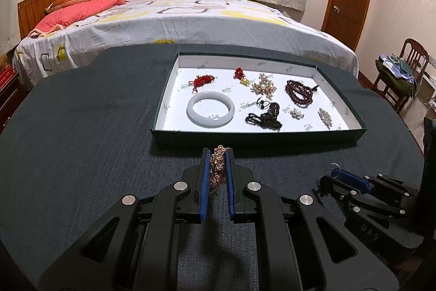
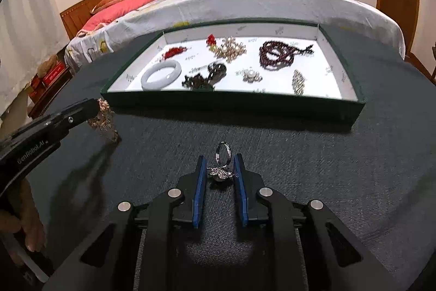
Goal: Organize jewelry
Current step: 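Carry the gold chain in the left tool and pearl ring in the right tool over the box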
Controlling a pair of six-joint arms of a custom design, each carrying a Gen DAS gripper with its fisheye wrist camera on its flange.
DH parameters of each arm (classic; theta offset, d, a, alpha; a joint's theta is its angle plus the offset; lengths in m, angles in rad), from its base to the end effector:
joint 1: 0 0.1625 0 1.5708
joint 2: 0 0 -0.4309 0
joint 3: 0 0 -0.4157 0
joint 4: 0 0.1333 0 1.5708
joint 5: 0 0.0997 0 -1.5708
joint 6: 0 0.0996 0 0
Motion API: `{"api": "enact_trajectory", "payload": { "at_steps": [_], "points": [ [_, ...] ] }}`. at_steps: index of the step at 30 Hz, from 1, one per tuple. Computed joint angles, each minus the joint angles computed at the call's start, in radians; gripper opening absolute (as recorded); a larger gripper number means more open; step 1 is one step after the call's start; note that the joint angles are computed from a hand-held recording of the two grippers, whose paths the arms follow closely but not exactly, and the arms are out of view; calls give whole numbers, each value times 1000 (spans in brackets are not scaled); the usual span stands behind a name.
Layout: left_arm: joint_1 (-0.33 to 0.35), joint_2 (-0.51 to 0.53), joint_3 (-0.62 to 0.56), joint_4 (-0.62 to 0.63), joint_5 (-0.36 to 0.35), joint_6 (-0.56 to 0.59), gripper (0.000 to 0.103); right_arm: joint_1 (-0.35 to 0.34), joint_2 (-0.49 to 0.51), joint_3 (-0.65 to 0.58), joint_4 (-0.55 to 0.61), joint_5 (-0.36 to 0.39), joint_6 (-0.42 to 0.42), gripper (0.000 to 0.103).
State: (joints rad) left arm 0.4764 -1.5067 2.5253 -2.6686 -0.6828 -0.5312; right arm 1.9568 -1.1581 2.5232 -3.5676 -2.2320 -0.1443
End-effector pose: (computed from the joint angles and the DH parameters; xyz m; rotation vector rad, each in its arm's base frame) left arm -0.2145 -0.3476 0.1838 0.6320 2.3497 -0.9067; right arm 0.2116 -0.3292 0.1457 0.3725 -2.4083 0.8858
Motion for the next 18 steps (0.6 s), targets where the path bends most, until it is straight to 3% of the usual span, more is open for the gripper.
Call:
{"api": "enact_trajectory", "payload": {
  "at_steps": [9, 18],
  "points": [
    [-25, 30, -42, -102, 10, 87, 11, 45, -63, -48, -19, -9, -59, 21],
    [8, 195, -176, -391, -3, 359, 11, 55, -52, -164, -78, -6, -188, 21]
  ]
}}
